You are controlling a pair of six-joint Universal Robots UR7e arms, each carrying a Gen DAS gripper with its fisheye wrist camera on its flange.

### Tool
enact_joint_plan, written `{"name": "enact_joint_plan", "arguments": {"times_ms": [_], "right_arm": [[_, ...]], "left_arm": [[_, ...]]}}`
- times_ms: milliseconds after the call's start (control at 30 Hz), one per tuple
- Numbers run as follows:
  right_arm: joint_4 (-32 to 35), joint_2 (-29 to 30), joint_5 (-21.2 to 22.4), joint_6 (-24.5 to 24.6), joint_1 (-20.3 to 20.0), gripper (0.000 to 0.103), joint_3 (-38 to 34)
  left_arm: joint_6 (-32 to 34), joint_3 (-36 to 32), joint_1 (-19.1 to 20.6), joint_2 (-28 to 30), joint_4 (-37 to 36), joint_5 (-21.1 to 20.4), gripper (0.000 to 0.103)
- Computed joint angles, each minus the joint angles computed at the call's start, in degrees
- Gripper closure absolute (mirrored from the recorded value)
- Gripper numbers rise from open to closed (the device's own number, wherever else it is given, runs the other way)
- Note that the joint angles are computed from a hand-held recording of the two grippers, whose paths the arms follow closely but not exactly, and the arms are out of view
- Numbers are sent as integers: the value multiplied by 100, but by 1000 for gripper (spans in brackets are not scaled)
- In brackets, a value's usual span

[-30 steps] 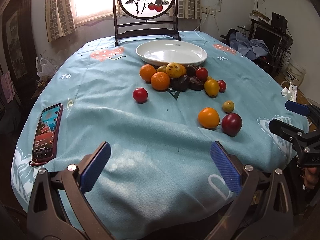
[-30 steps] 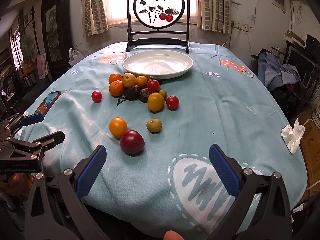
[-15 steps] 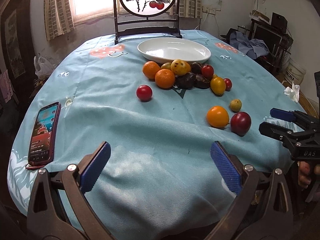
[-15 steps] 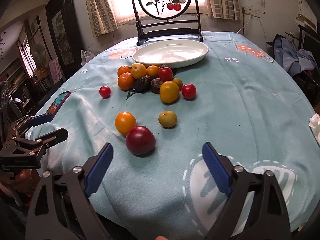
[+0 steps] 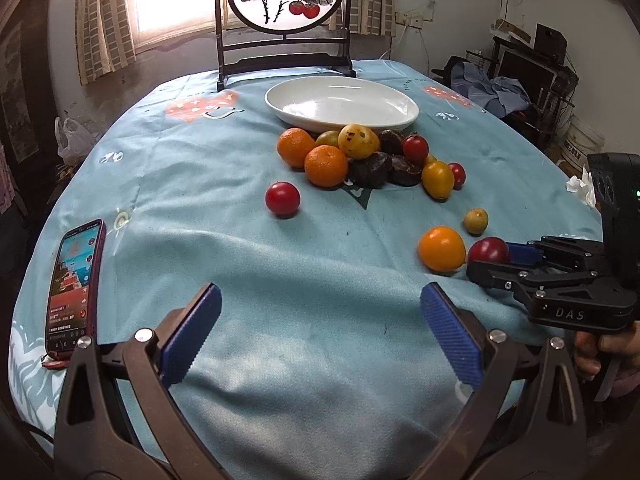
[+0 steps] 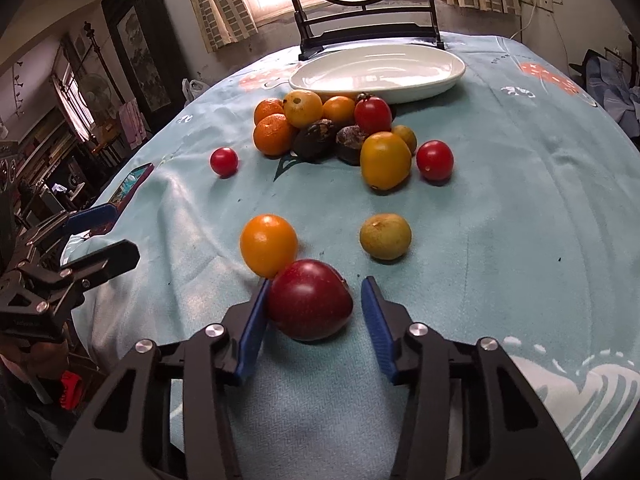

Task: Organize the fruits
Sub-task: 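Grasp the dark red plum with the right tool while the left tool grasps a small orange fruit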

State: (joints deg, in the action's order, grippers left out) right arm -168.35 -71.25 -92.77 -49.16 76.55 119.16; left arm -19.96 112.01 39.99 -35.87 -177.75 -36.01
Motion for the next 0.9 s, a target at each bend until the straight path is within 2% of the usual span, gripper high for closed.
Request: {"name": "enact_joint_plan", "arguments": {"times_ms": [100,200,367,533,667,800,900], "right_arm": [[131,-107,221,111,-86,63,-23],[222,-311,530,292,-238,63,-40],[112,-500,648,369,-375,63,-16],[204,-537,711,444,-524,63,-54],[333,-544,765,481,-598,63,-114],[447,-539,835,506,-640,63,-169],[462,-530,838,514,-639,63,-191]], "left_arm": [[276,-165,58,71,-151,-240,3],[695,-444,79,244,-209,-511,10],[1194,-1054,132,658,20,-994,23],[1220,-1498,217,918,504,-1244,45],[1098,-1640,290,992,790,-1292,49],[1049,-1748,357,1052,999,-1310,59],[1083,-1761,395,1054,949,-1393,59]]}}
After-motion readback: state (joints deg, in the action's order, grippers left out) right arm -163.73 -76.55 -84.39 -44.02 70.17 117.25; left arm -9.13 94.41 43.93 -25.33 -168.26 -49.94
